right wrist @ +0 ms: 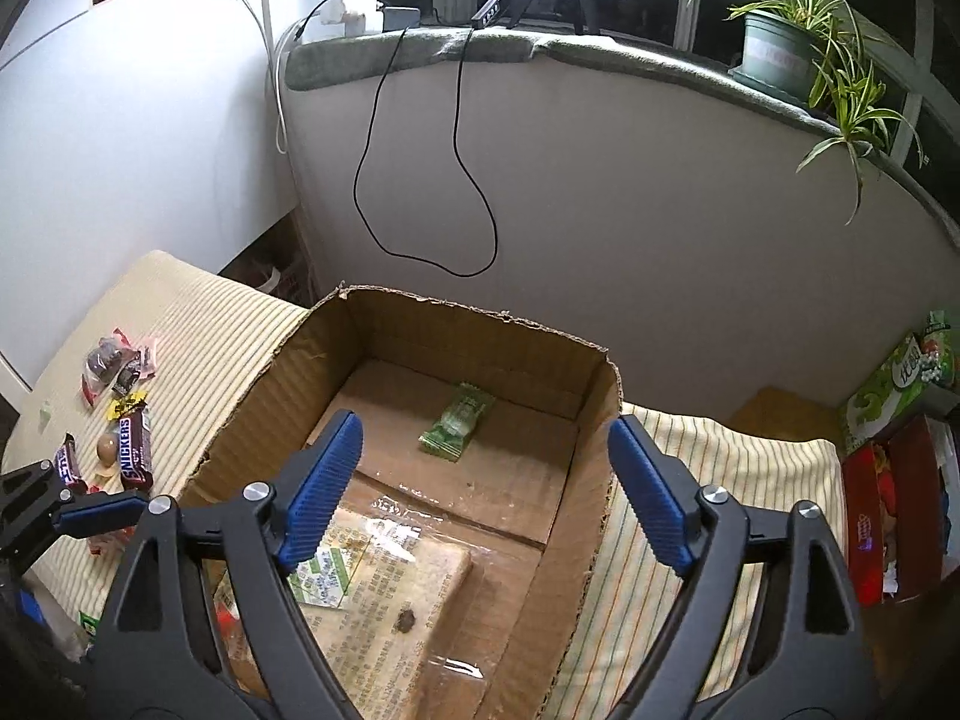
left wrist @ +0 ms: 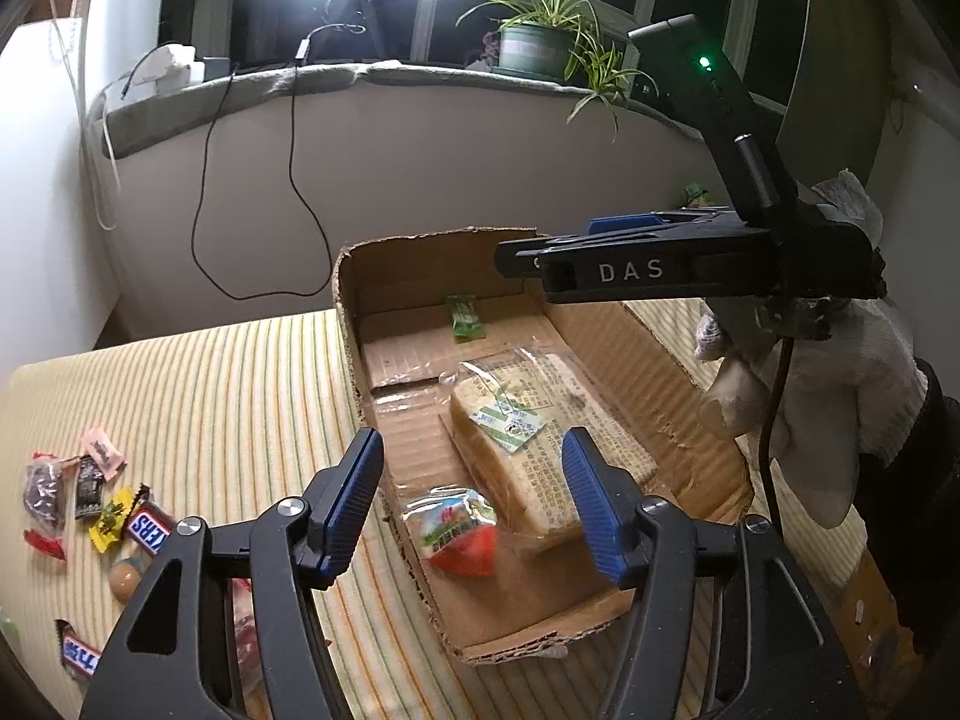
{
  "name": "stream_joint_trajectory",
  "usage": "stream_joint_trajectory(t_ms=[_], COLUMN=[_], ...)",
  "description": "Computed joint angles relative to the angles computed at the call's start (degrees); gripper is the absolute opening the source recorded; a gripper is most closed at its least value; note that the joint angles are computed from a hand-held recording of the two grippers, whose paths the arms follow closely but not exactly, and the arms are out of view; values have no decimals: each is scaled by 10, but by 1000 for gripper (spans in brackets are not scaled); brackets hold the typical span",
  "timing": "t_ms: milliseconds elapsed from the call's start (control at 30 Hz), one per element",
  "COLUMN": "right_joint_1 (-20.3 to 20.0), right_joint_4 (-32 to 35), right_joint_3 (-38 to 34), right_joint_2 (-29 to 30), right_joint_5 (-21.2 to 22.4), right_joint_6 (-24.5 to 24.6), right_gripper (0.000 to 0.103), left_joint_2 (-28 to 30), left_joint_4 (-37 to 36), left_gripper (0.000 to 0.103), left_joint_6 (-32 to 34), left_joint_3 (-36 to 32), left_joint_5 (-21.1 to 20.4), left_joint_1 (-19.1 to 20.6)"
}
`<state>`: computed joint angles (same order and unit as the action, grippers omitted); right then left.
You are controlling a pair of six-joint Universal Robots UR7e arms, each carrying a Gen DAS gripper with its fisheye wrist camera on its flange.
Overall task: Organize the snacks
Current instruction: 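Open both tools to drop the items and return to the snacks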
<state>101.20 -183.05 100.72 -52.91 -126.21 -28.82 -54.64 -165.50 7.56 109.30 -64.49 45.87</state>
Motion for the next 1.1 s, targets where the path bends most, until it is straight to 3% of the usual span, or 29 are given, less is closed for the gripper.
stream_joint_trajectory(t_ms=[600, 1100], right_joint_1=[39, 97], right_joint_4=[-20, -38], right_joint_3=[45, 114], right_joint_2=[-22, -29], right_joint_5=[-2, 31], right_joint_6=[11, 14], right_gripper=[86, 86], left_joint_2=[-57, -159], left_joint_4=[-19, -30], left_gripper=[62, 62], left_joint_6=[-13, -42], left_joint_3=[45, 110], left_joint_5=[11, 80], left_joint_1=[-8, 14])
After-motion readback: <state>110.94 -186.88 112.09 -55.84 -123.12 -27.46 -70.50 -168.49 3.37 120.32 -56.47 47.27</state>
